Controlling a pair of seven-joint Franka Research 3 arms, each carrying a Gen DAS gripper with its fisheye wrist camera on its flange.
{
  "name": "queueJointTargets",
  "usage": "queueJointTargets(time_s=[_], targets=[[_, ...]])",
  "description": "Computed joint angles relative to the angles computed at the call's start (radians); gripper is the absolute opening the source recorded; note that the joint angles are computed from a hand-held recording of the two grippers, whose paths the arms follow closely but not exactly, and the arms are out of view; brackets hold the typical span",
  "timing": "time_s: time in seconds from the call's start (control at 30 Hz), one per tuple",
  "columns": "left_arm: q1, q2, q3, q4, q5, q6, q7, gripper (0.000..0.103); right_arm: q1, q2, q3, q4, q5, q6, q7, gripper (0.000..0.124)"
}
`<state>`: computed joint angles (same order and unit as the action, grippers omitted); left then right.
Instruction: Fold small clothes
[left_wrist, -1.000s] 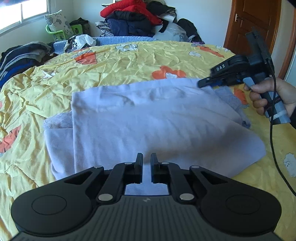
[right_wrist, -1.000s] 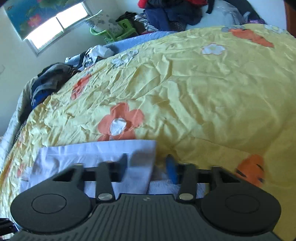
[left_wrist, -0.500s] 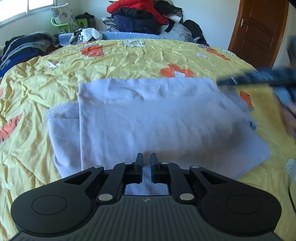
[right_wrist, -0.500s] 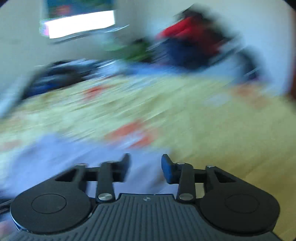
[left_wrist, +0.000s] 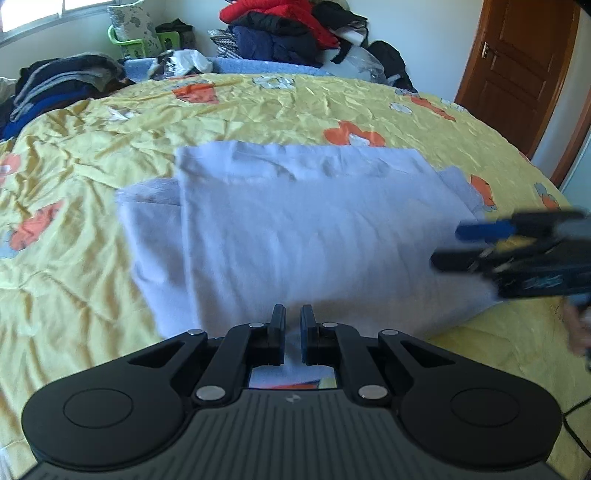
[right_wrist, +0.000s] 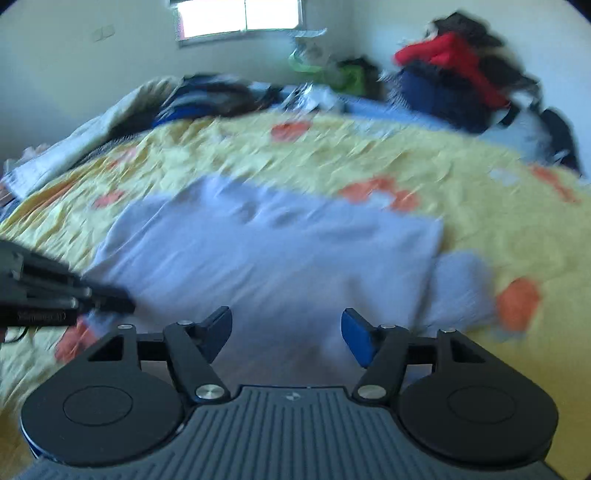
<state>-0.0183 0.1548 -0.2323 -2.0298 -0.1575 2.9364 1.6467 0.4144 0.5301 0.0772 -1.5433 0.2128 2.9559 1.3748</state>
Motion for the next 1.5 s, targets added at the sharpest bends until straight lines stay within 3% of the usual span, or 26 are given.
queueJointTargets(time_s=[0.03, 0.1, 0.17, 0.23, 0.3, 0.37, 0.43, 0.5, 0.63, 0.7, 0.87, 0.93, 1.03, 1.13, 1.27, 1.33, 1.5], targets=[[0.001, -0.014, 0.007, -0.014, 0.008, 0.010, -0.010, 0.007, 0.017, 0.020, -0.032, 0.029, -0.051, -0.037, 0.076, 0.065], [-0.001, -0.031, 0.029, -0.029, 0.035, 0.024, -0.045, 0.007, 0.130, 0.029, -0.187, 0.029, -0.149, -0.028, 0.256, 0.050], [0.018, -0.035, 0.037, -0.022, 0.009, 0.018, -0.056, 0.007, 0.222, 0.007, -0.283, -0.012, -0.191, 0.037, 0.346, 0.056], [0.063, -0.023, 0.016, 0.012, -0.124, -0.025, -0.010, 0.007, 0.301, -0.002, -0.352, -0.035, -0.274, 0.100, 0.403, 0.065], [0.125, 0.002, -0.023, 0.061, -0.353, -0.078, 0.098, 0.009, 0.432, 0.004, -0.486, -0.054, -0.380, 0.150, 0.464, 0.074], [0.177, 0.039, -0.043, 0.125, -0.564, -0.158, 0.194, 0.030, 0.533, 0.020, -0.585, -0.073, -0.449, 0.191, 0.474, 0.075], [0.206, 0.075, -0.051, 0.177, -0.724, -0.215, 0.271, 0.082, 0.608, 0.038, -0.647, -0.076, -0.467, 0.191, 0.474, 0.075], [0.220, 0.103, -0.055, 0.214, -0.850, -0.239, 0.355, 0.085, 0.649, 0.052, -0.670, -0.074, -0.471, 0.182, 0.473, 0.075], [0.206, 0.179, -0.032, 0.320, -0.848, -0.335, 0.338, 0.085, 0.639, 0.082, -0.621, -0.034, -0.471, 0.139, 0.454, 0.075], [0.196, 0.217, -0.027, 0.367, -0.807, -0.359, 0.319, 0.085, 0.658, 0.108, -0.635, -0.011, -0.495, 0.121, 0.477, 0.075], [0.188, 0.273, -0.033, 0.427, -0.706, -0.340, 0.247, 0.085, 0.730, 0.201, -0.744, 0.069, -0.573, 0.092, 0.602, 0.075], [0.201, 0.264, -0.047, 0.407, -0.715, -0.295, 0.239, 0.085, 0.729, 0.225, -0.751, 0.107, -0.596, 0.074, 0.632, 0.075], [0.177, 0.240, -0.018, 0.367, -0.615, -0.211, 0.147, 0.085, 0.739, 0.250, -0.771, 0.136, -0.640, 0.063, 0.680, 0.075], [0.208, 0.281, -0.035, 0.431, -0.562, -0.317, 0.114, 0.085, 0.773, 0.284, -0.829, 0.150, -0.700, 0.077, 0.749, 0.075], [0.212, 0.343, -0.065, 0.525, -0.505, -0.377, 0.158, 0.095, 0.782, 0.317, -0.858, 0.189, -0.751, 0.061, 0.812, 0.075], [0.201, 0.371, -0.074, 0.558, -0.477, -0.370, 0.167, 0.102, 0.779, 0.336, -0.863, 0.219, -0.774, 0.042, 0.841, 0.075], [0.195, 0.443, -0.116, 0.638, -0.442, -0.342, 0.221, 0.102, 0.762, 0.405, -0.880, 0.325, -0.840, -0.015, 0.903, 0.074]])
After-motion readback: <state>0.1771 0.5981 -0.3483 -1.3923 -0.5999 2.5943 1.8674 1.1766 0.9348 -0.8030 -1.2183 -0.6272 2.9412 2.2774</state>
